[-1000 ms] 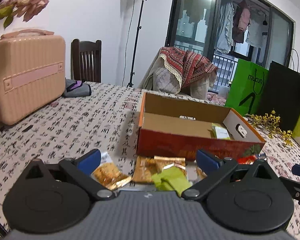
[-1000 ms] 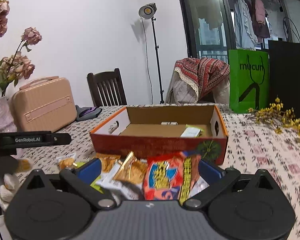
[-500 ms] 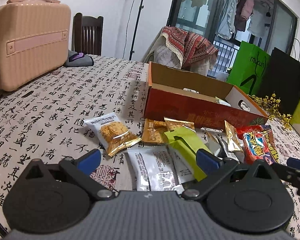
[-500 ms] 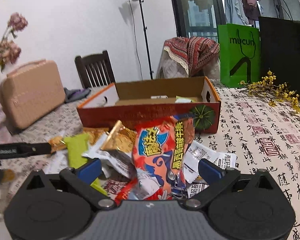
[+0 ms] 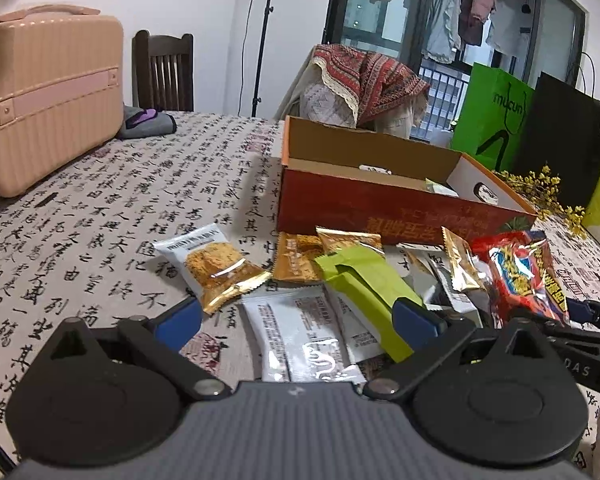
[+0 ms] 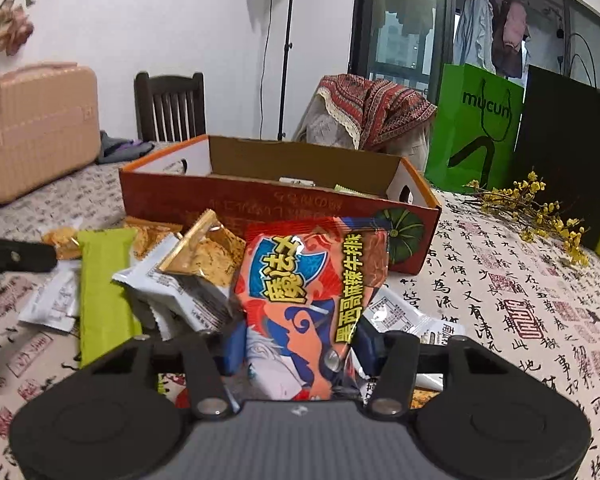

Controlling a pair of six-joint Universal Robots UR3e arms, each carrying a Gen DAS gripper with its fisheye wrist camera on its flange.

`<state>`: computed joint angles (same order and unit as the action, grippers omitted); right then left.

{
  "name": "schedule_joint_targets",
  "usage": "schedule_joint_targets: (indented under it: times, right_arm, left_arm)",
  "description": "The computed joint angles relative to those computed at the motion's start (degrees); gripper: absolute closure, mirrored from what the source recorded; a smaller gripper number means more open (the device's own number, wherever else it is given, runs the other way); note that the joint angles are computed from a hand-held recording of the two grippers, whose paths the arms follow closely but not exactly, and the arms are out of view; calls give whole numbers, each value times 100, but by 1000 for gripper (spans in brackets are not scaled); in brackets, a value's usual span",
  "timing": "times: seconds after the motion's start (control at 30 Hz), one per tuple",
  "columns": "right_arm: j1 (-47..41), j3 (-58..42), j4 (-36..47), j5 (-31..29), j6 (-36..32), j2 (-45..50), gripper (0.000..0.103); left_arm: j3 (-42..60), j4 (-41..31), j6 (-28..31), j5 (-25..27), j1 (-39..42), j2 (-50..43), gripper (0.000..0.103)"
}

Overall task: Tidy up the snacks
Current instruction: 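Return to the pile and grasp the red-and-blue snack bag with the right tool, then grasp the lime green bar with the left tool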

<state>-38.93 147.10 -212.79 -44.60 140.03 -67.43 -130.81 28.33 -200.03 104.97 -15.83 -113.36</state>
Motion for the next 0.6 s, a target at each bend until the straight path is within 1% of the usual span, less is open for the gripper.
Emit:
schedule_joint_targets:
  times: [0.1, 0.17, 0.23, 0.37, 0.47, 0.6]
  right_arm:
    - [-304, 256, -335, 344, -7, -48, 50]
    - [-568, 416, -297, 678, -89, -175, 50]
    - [-732, 461, -254, 889, -98, -243, 50]
    - [-998, 543, -169, 1165, -140, -308, 50]
    - [-1166, 547, 120, 1287, -276, -375, 50]
    - [-1370, 591, 478, 1402, -498, -487, 50]
  left_arm:
    - [125, -88, 1, 10, -66, -49, 0]
    - [285, -252, -18, 74, -156, -85, 0]
    - [492, -473, -65, 130, -261, -124, 0]
    - [1061, -908, -108, 296, -595, -353, 0]
    - [1640, -1340, -92, 549, -918, -649, 0]
    - [2436, -2089, -182, 1039, -1293, -1068, 0]
